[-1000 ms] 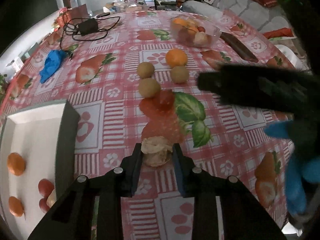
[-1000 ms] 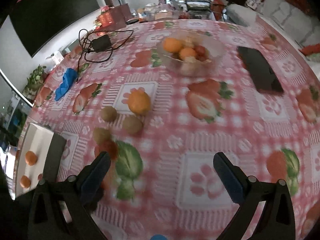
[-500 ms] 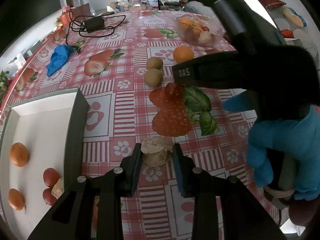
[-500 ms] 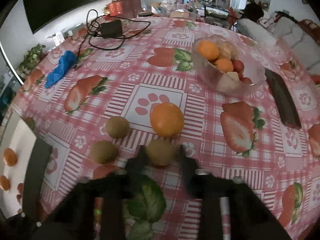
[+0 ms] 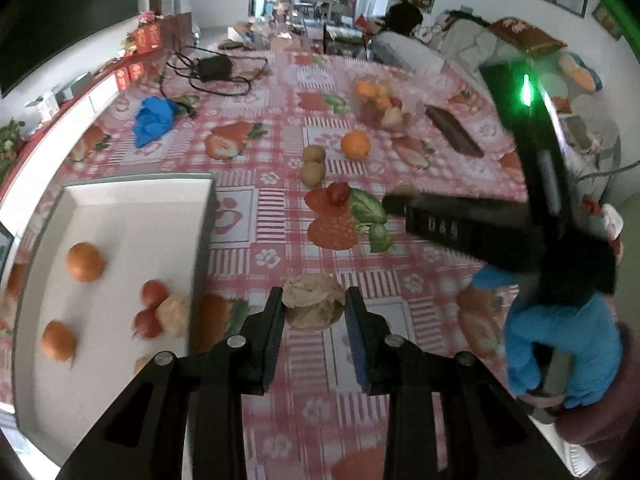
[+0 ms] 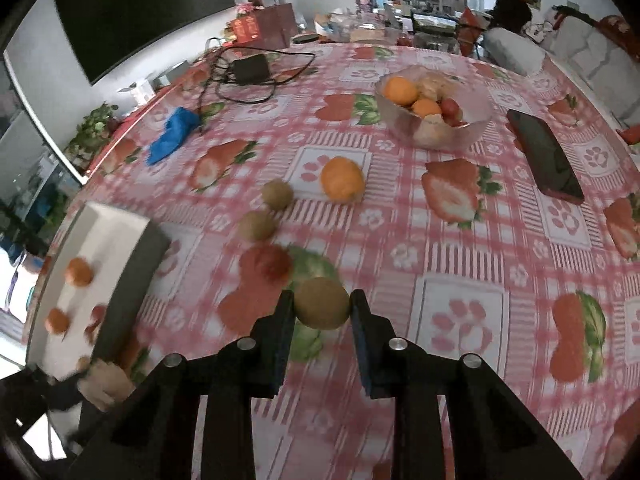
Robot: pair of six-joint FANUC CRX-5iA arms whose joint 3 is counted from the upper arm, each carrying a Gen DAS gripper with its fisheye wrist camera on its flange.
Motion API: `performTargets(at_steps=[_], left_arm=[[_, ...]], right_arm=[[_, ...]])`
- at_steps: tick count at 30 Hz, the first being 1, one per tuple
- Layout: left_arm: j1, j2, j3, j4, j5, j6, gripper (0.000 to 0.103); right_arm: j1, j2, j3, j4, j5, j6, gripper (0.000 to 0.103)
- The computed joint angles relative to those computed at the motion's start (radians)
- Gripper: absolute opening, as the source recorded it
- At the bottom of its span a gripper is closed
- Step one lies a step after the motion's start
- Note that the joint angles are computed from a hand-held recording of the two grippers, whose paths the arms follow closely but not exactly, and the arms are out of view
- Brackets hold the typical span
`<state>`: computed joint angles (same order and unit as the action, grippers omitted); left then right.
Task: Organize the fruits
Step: 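Grasp a brown kiwi-like fruit with the right gripper while the left gripper lifts the husked fruit, then carry the husked fruit and kiwi over the white tray and open both grippers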
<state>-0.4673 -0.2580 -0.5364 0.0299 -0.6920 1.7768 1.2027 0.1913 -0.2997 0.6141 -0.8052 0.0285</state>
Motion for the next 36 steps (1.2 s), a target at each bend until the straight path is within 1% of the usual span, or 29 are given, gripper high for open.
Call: performTargets(at_steps=[3,7,9,13,19,23,28,33,36], left_arm=[[0.022,-0.095,-0.040,0.014,-0.024,0.008,0.033],[0.068,-0.242,-0.087,-0.002,-0.076,0.025,0.033],[0.115,-0.324,-0.112,0.001,-0.109,0.022,0.033],[0.232,-0.443,-0.168,0.056,-0.148,-0.038,0.033],[0.427,-0.597,-0.251,0.168,-0.215,-0.171,0.033],[0.525,-0.650,-0.284,0.218,-0.252,-0.237,0.033],[0.603,-0.685,-0.309,0.243,-0.282,-0.288,0.033],[0.617,-0.674,-0.317,0.225,-0.277,-0.285,0.033],[0.645,-0.676,-0.329,0.242,-0.281,-0.311,0.033]], right_arm=[[0.042,-0.017,-0.018,0.004,0.002,-0.020,0.029],[0.090,-0.015,-0.020,-0.007,0.001,-0.030,0.029],[0.107,-0.005,-0.010,-0.018,-0.005,-0.028,0.029],[0.128,0.012,0.013,-0.020,-0.007,-0.041,0.029],[0.146,0.061,0.102,-0.009,-0.026,0.010,0.029],[0.151,0.097,0.163,0.000,-0.024,0.051,0.029],[0.153,0.150,0.243,-0.010,-0.015,0.119,0.029],[0.152,0.184,0.293,-0.028,0.000,0.164,0.029],[0.150,0.197,0.311,-0.041,0.003,0.186,0.029]])
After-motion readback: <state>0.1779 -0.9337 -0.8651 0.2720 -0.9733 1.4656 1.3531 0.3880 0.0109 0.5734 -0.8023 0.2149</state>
